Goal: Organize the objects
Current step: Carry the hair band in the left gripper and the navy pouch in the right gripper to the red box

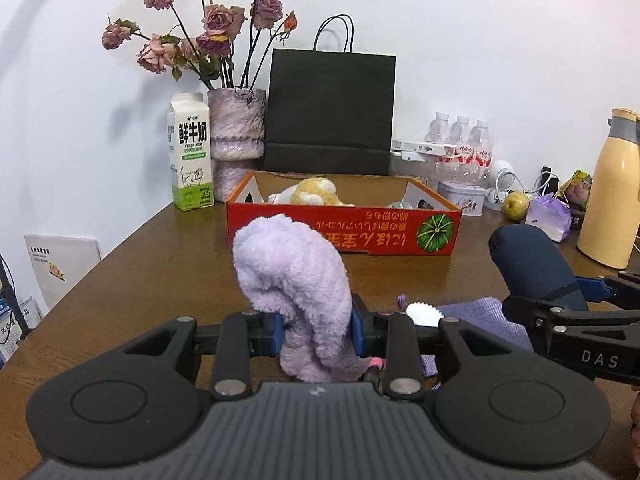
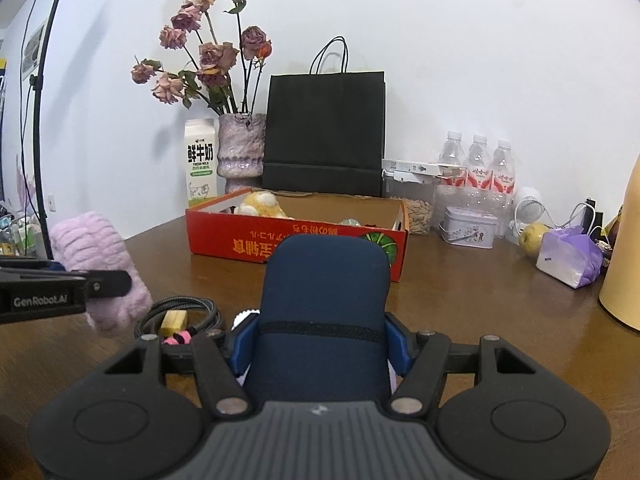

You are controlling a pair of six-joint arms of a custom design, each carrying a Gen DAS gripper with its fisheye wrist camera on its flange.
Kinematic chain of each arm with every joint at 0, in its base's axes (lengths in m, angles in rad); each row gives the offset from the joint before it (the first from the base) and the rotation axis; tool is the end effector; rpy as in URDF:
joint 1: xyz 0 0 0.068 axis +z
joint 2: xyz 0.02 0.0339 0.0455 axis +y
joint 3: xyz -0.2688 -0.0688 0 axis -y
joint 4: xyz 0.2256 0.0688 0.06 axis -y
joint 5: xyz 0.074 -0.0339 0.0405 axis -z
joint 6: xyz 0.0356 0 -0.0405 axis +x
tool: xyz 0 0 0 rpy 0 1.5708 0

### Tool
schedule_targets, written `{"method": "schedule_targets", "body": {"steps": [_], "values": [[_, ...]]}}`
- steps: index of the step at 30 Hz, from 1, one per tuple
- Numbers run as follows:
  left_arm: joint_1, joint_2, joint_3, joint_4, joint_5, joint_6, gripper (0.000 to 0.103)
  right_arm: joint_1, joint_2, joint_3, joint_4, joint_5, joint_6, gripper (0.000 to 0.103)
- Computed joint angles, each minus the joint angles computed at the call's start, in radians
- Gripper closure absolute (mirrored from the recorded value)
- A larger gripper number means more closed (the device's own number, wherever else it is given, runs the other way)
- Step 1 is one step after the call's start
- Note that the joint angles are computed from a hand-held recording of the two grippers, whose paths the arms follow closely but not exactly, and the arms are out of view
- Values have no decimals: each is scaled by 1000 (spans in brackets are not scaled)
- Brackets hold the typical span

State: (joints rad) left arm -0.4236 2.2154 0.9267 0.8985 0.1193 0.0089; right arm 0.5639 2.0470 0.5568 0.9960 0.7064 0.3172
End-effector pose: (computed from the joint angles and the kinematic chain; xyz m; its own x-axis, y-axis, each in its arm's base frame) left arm 0.3657 -0.1695 0.0868 -0.3422 0.1640 -0.9252 0.5115 0.8585 -0.0370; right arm 0.2745 0.1463 0.0844 -0.3571 0.0549 -0.9325 0.1976 0.9801 -0.0179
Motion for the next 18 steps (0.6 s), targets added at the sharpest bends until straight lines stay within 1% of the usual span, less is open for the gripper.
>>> {"method": "schedule_targets", "body": {"steps": [9,18], "values": [[-17,-9,65,-52,-18,-20,72,-35,-38,57,-68,-29,-35,40],[-23,10,185,-143,-27,-34,72,-87,-46,137,-124,-82,-70,40]]}}
